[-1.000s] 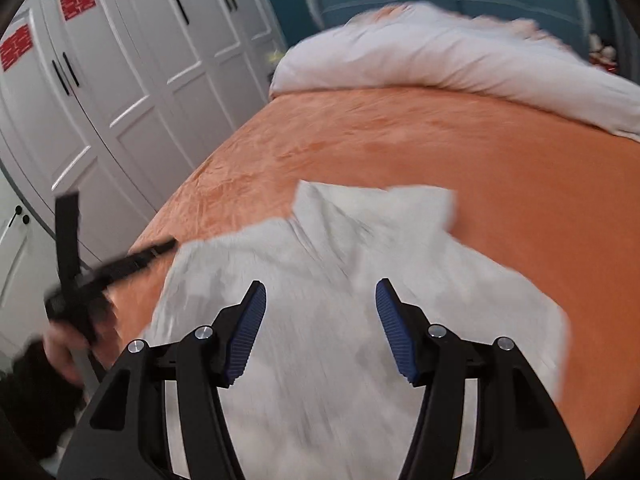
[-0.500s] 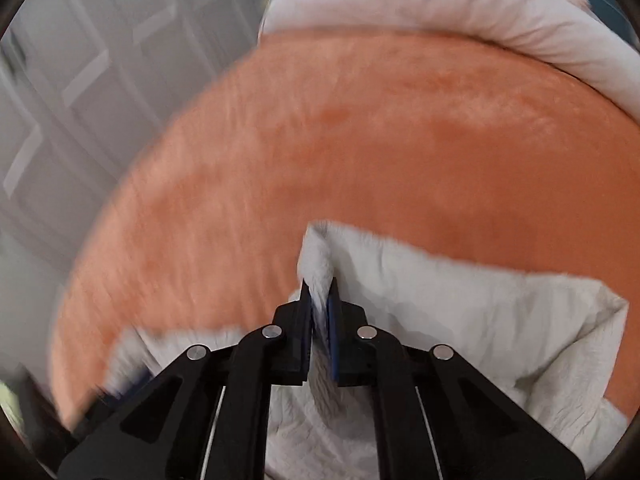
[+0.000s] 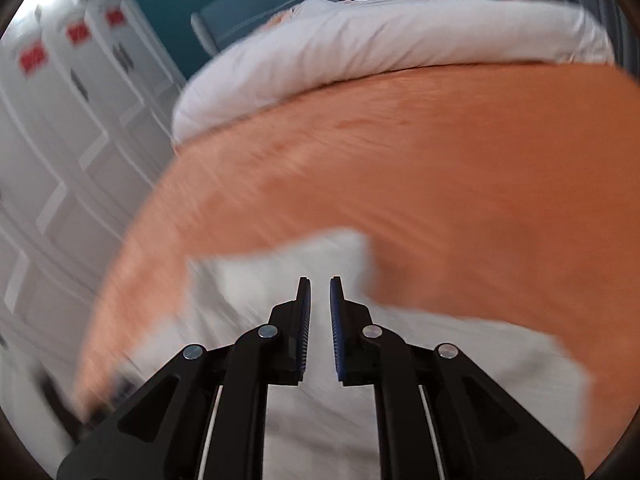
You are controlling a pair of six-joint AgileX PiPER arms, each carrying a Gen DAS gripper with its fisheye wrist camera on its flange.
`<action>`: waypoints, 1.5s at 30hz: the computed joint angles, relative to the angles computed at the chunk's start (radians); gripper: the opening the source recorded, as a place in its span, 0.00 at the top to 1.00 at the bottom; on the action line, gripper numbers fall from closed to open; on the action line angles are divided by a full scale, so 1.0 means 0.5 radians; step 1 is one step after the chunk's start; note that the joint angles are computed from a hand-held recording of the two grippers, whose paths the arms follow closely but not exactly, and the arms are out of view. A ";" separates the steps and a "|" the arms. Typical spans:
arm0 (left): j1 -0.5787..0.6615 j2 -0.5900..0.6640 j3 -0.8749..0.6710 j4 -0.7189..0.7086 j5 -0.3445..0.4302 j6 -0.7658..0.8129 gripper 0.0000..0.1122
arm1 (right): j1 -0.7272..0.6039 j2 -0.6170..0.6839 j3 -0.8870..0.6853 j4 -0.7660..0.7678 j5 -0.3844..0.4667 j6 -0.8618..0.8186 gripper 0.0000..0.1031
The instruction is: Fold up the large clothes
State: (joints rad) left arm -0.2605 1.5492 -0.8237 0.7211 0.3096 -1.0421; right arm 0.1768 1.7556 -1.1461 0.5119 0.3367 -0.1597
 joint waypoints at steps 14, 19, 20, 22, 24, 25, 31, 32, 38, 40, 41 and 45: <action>-0.615 1.382 -2.068 -0.973 0.965 1.014 0.60 | -0.159 0.060 0.236 0.213 0.048 -0.431 0.93; -0.534 1.257 -1.667 -0.786 0.587 0.639 0.76 | -0.474 0.065 0.449 0.542 -0.015 -0.773 1.00; -0.493 1.209 -1.553 -0.816 0.472 0.579 0.78 | -0.511 0.056 0.464 0.618 0.015 -0.859 1.00; -0.487 1.197 -1.513 -0.749 0.435 0.474 0.80 | -0.453 0.019 0.491 0.529 -0.057 -0.794 1.00; -0.497 1.204 -1.531 -0.670 0.469 0.391 0.80 | -0.369 -0.054 0.464 0.273 -0.094 -0.531 0.97; -0.505 1.199 -1.528 -0.644 0.473 0.345 0.80 | -0.354 -0.094 0.430 0.258 -0.060 -0.486 0.97; -0.580 1.200 -1.535 -0.428 0.580 0.084 0.81 | -0.245 0.324 -0.024 -0.162 0.188 -0.216 1.00; -0.561 1.193 -1.545 -0.491 0.585 0.133 0.81 | -0.273 0.333 -0.048 -0.175 0.205 -0.129 1.00; -0.490 0.588 -0.912 -0.040 0.411 -0.503 0.71 | -0.558 -0.296 0.350 -0.091 0.258 -0.198 0.95; -0.480 0.307 -0.654 0.028 0.456 -0.482 0.64 | -0.565 -0.532 0.484 0.290 0.445 -0.566 0.75; -0.481 0.237 -0.582 0.040 0.473 -0.477 0.62 | -0.537 -0.581 0.543 0.392 0.448 -0.668 0.64; -0.462 -0.096 -0.158 -0.020 0.572 -0.384 0.61 | -0.171 -0.741 0.811 0.482 0.322 -0.687 0.62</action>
